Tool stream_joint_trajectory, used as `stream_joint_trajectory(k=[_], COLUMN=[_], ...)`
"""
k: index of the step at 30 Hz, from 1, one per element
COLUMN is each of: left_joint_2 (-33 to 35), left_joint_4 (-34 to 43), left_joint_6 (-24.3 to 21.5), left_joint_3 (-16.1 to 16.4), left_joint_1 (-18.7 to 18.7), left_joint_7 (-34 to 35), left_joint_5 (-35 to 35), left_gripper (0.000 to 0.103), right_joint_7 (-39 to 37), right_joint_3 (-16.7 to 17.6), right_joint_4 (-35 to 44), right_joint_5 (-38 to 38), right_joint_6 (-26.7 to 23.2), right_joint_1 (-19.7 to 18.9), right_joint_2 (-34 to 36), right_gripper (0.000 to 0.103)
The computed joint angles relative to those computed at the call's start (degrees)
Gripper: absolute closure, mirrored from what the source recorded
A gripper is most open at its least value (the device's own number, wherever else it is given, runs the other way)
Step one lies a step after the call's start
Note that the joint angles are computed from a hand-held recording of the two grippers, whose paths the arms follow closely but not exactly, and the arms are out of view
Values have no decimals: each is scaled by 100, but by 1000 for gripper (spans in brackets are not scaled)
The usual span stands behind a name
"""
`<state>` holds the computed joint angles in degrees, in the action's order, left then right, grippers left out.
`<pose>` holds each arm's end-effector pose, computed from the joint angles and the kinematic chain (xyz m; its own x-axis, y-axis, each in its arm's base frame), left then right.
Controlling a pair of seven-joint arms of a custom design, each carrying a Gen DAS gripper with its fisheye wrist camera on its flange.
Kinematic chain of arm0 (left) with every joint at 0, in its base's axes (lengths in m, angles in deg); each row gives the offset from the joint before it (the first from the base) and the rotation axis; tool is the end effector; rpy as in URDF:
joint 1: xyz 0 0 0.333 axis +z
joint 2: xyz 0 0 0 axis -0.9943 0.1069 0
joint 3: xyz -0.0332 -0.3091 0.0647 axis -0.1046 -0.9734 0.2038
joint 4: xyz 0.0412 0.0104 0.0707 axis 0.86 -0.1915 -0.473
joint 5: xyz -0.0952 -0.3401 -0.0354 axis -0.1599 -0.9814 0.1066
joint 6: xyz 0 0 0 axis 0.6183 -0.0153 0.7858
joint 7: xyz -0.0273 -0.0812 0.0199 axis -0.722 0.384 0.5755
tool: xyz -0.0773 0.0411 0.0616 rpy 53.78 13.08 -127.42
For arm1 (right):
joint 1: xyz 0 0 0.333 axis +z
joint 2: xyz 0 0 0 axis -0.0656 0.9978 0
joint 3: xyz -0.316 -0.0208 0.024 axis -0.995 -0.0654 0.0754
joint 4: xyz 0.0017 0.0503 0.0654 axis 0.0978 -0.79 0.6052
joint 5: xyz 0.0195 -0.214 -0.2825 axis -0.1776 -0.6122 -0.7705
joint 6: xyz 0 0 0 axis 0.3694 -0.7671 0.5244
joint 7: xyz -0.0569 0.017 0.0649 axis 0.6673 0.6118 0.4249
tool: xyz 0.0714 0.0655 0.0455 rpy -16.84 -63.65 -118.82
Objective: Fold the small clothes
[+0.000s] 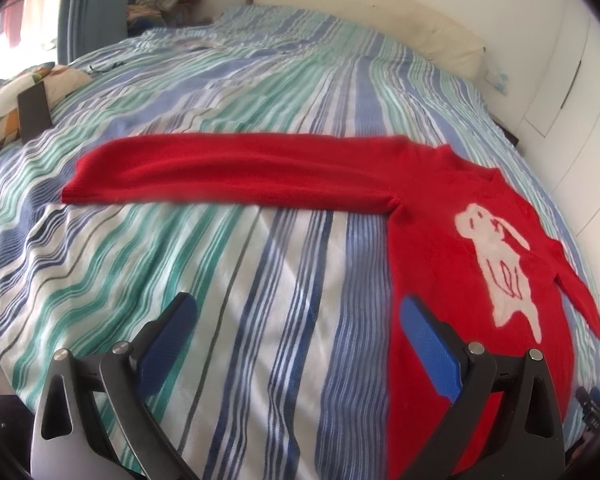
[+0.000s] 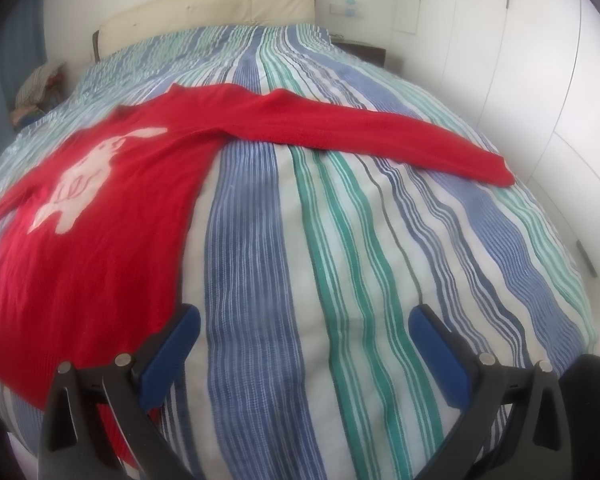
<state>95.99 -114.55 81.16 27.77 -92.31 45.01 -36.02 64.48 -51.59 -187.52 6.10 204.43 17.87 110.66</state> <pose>0.6146 -0.1347 0.4244 0.4249 -0.8814 0.2063 -0.6347 -0.4526 -0.6264 0.6453 0.1172 0.3933 0.0232 -0.9989 0.0411 -0.7717 -0.0440 -0.6345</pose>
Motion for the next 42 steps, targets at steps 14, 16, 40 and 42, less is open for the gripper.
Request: stream_joint_trajectory(k=[14,16,40,42], left_joint_2=[-22,-17,-193,-168], left_joint_4=[10,20,-221,-185], left_joint_6=[-11,-20,27,-58], left_joint_3=[33,24,28,-27], left_joint_1=[-39,-38,-104,-90], left_joint_7=[-207,-202,-100,-87], left_joint_5=[226,235,-107,-73], left_gripper=[1,1,1,1], right_joint_7=[98,119,-1887,-1990], right_joint_3=[-54,-51,2181,2494], right_joint_4=[13,20,2350,2805], right_joint_5=[69,86,3912,4804], right_joint_6=[24,11,-1254,-1624], right_joint_1=[0,-13,-3103,-3532], right_joint_2=[4,2,843,1174], right_gripper=[1,1,1,1])
